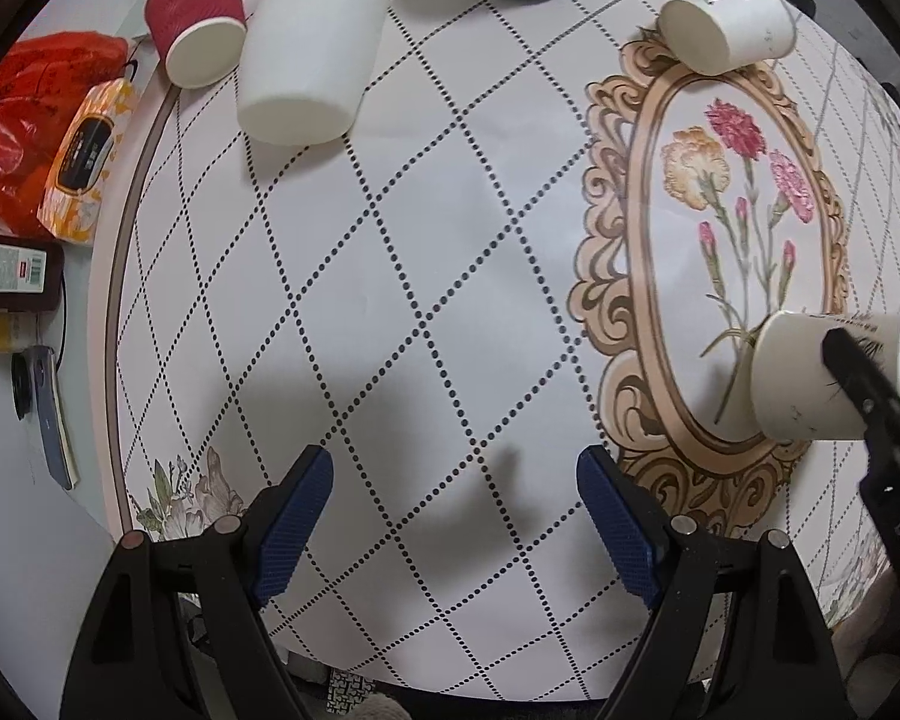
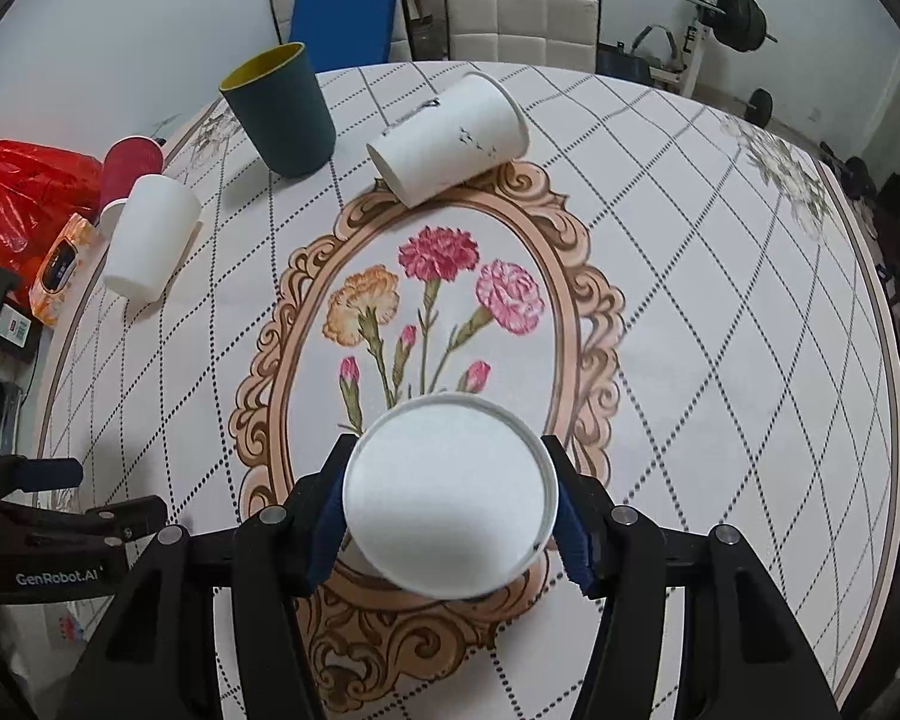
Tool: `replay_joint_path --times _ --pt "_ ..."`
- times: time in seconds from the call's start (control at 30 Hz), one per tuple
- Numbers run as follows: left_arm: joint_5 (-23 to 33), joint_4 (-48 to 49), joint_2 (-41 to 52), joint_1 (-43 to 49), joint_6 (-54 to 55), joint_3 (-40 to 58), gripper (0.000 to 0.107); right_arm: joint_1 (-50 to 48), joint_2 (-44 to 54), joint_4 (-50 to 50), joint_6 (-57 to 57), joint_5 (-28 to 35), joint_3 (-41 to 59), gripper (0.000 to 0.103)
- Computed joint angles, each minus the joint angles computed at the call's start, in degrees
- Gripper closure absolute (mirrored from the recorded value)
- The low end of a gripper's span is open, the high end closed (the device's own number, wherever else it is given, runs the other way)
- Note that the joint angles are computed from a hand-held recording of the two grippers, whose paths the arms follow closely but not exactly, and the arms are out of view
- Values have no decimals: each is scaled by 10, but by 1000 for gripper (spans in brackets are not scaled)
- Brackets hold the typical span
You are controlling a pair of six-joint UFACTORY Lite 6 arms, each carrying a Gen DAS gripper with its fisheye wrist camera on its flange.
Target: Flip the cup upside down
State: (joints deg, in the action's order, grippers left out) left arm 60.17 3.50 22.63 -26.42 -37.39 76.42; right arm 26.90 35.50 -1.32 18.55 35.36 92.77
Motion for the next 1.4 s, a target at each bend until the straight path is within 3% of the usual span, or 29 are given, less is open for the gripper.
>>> replay_joint_path --times 0.2,0.3,0.33,0.43,0.9,1.13,1.3,1.4 --pt "11 8 1 -23 -10 40 24 -1 -17 -20 33 9 -22 40" --pt "21 17 5 -28 -12 67 21 -5 -32 -14 38 16 -29 23" --pt "25 21 4 -32 -15 75 13 -7 -41 -10 39 22 -32 21" --pt "37 36 0 -46 -24 100 11 -7 -60 -16 51 43 -35 11" --pt "108 122 -138 -150 -83 105 11 36 -275 -145 236 222 -109 8" --pt "240 173 -169 -257 -160 224 11 96 -393 -198 271 348 -67 7" --pt "363 222 -153 -356 -210 365 11 169 -424 -226 271 480 45 6" --pt "464 266 -102 -432 -228 508 11 233 -416 -260 286 571 149 3"
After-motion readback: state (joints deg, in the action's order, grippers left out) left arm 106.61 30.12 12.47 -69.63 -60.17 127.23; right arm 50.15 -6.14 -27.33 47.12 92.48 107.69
